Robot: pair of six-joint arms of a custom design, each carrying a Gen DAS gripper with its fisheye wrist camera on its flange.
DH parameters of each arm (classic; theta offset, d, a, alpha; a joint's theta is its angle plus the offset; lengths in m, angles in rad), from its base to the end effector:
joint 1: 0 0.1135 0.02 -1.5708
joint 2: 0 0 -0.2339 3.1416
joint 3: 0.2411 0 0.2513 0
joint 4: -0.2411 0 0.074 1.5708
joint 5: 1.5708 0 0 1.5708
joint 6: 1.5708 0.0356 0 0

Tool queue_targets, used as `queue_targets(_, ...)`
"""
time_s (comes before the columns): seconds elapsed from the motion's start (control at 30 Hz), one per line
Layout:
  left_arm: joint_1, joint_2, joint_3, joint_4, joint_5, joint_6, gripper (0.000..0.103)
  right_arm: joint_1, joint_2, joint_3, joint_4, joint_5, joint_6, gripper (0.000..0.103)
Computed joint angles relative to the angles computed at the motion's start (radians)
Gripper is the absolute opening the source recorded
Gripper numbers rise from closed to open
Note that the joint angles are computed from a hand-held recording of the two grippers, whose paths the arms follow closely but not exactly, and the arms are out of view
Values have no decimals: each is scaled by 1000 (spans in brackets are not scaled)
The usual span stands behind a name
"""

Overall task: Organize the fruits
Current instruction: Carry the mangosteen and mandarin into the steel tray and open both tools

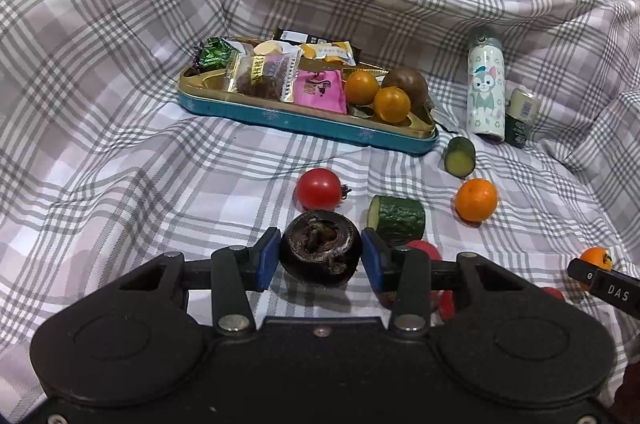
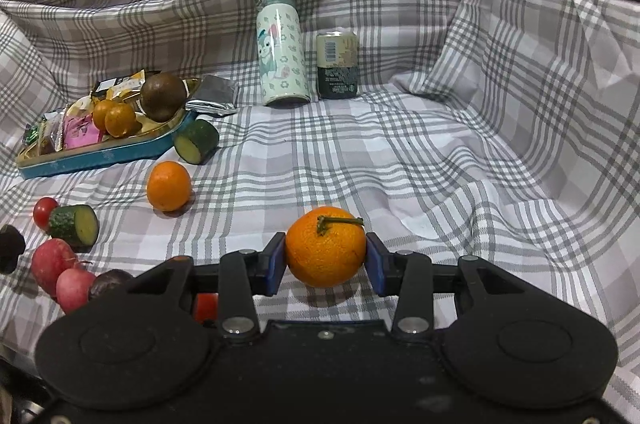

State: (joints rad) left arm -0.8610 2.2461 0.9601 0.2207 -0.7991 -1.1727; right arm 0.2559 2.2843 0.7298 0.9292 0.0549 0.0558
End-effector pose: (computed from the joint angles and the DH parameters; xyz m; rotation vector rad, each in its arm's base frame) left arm 0.2411 -0.2414 -0.0077 -0.5821 2.1496 0.0055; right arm 0.3158 0.0806 -0.0168 -0.1887 2.1892 0.1148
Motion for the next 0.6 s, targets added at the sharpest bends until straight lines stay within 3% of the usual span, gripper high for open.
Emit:
queue_targets(0.3,-25,-63,-46,-8,1,11,51,5,-16,-30,2,-13,-31,43)
queue_targets(0.37,-28,-102,-43,-89,8,-24,51,-2,-35,-42,-6,-31,-24,43)
queue_targets(0.47,-51,-151,8,-325,16,-123,51,-5,-87,-87,10,-36,-22,43)
queue_targets(0.6,-124,-249,-24,-446,40,-195,51,-15,-220,-203,24,-84,-2,43)
